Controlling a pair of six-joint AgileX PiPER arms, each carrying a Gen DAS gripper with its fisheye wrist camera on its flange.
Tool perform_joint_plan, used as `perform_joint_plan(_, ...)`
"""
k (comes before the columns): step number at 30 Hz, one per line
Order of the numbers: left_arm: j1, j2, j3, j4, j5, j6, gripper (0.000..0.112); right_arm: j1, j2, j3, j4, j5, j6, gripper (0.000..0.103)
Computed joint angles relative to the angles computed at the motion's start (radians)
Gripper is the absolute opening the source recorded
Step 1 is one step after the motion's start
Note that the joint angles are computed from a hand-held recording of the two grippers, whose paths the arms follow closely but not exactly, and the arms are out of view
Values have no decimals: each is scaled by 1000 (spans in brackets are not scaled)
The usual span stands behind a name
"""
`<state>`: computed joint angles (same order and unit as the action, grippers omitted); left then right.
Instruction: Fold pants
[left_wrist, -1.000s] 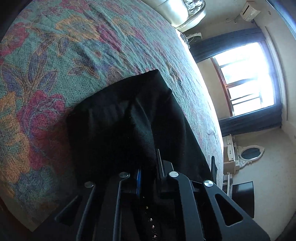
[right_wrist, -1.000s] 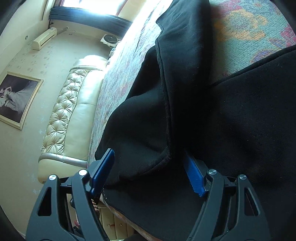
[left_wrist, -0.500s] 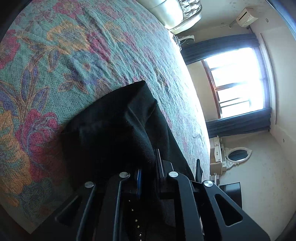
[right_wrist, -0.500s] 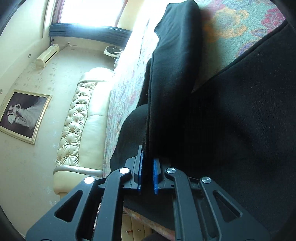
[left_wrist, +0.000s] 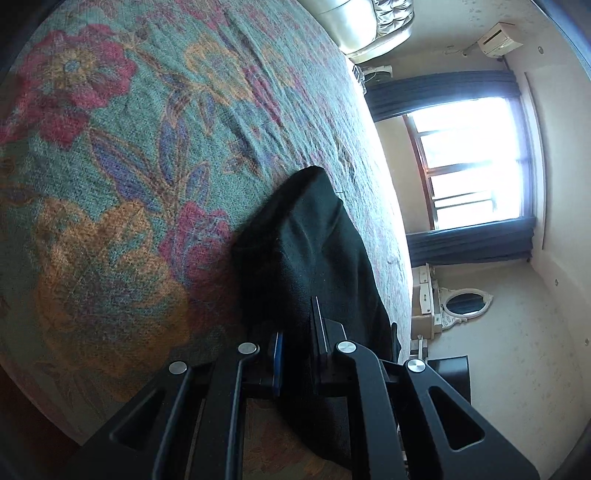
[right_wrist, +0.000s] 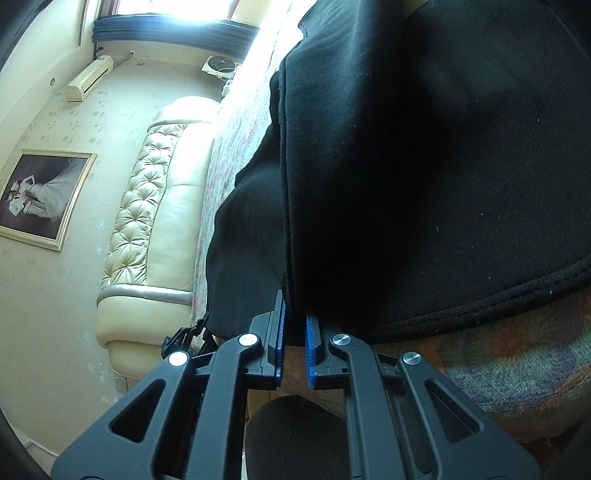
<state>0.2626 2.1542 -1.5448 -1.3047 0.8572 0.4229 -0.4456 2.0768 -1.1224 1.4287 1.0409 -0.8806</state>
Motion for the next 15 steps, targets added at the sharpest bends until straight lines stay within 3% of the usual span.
perform_joint_plan(2, -1, 14, -11, 9, 5, -1, 12, -11, 16, -5, -3, 31, 11, 12)
perform_joint_plan(5, 10, 15, -2, -13, 31, 43, 19, -43, -5, -4, -45, 63, 22, 27)
perform_joint_plan(6, 12, 13, -11, -24, 44, 48, 29, -52, -27, -5, -74, 58, 27, 31)
perform_joint_plan(7, 22, -5, 12, -41, 50, 81, 36, -61, -58, -7, -112, 42, 36, 42)
perform_joint_plan(8, 18, -43, 37, -19, 16, 82, 55, -68, -87, -16, -146, 26, 41, 51)
perform_joint_plan(9, 7, -102, 79, 44, -58, 65, 78, -78, -114, -31, -178, 16, 48, 53)
perform_joint_plan(11, -39, -236, 173, 178, -258, 30, 79, -91, -149, -92, -224, 0, 66, 56)
perform_joint_plan(13, -113, -328, 216, 362, -428, -74, 87, -81, -134, -240, -298, -13, 133, 65)
perform_joint_plan(15, -192, -365, 224, 562, -547, -217, 88, -42, -71, -440, -374, -58, 216, 73)
